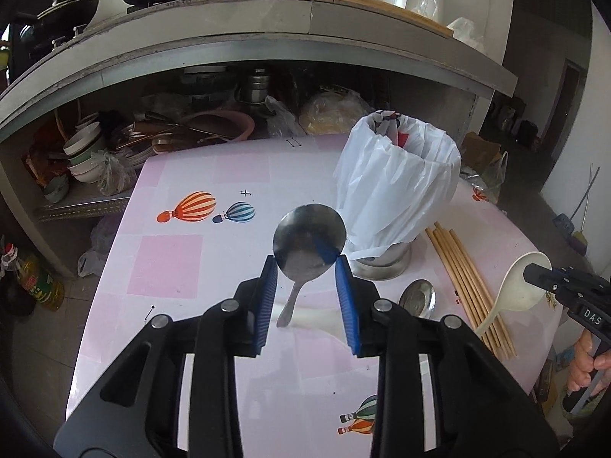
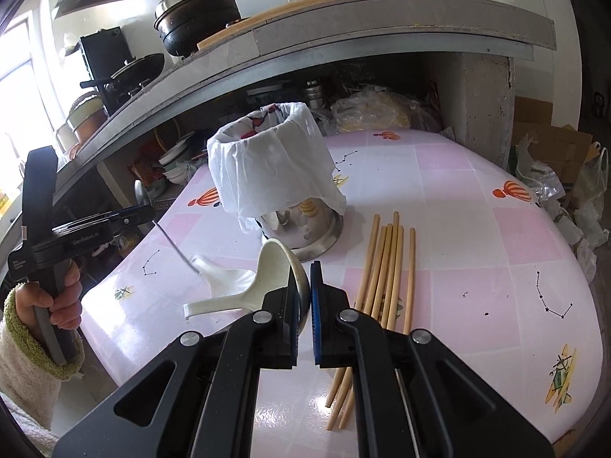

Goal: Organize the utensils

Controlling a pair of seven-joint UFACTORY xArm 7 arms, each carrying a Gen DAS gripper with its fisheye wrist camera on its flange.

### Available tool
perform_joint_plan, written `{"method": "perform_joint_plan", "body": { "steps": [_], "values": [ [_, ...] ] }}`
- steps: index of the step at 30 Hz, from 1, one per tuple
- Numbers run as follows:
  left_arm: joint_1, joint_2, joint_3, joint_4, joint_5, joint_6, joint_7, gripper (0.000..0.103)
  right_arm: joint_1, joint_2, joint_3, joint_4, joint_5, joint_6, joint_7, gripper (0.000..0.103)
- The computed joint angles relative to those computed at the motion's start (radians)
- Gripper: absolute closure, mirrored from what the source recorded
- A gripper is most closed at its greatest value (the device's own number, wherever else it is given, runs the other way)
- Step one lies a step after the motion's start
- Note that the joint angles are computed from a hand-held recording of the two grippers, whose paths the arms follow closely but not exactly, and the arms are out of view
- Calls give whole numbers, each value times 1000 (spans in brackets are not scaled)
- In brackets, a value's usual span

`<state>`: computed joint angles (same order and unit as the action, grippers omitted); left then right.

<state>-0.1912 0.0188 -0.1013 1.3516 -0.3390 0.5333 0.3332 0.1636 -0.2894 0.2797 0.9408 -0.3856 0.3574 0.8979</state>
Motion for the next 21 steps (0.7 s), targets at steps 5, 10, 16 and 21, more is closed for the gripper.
{"method": "perform_joint_plan", "body": {
  "steps": [5,10,16,21],
  "values": [
    [8,-39,11,-37,-85,-22,60,94,-1,-6,13,6,-16,13,22,97],
    [7,-49,17,-50,-70,-2,48,94,-4,-18,20,3,-29,10,38,97],
    [-2,-50,14,-65,-70,6,55,94,-10,-39,24,-10,-37,18,49,97],
    [-18,-23,0,-62,-49,33,82,92,-15,-85,18,-47,-21,30,43,97]
  ]
}}
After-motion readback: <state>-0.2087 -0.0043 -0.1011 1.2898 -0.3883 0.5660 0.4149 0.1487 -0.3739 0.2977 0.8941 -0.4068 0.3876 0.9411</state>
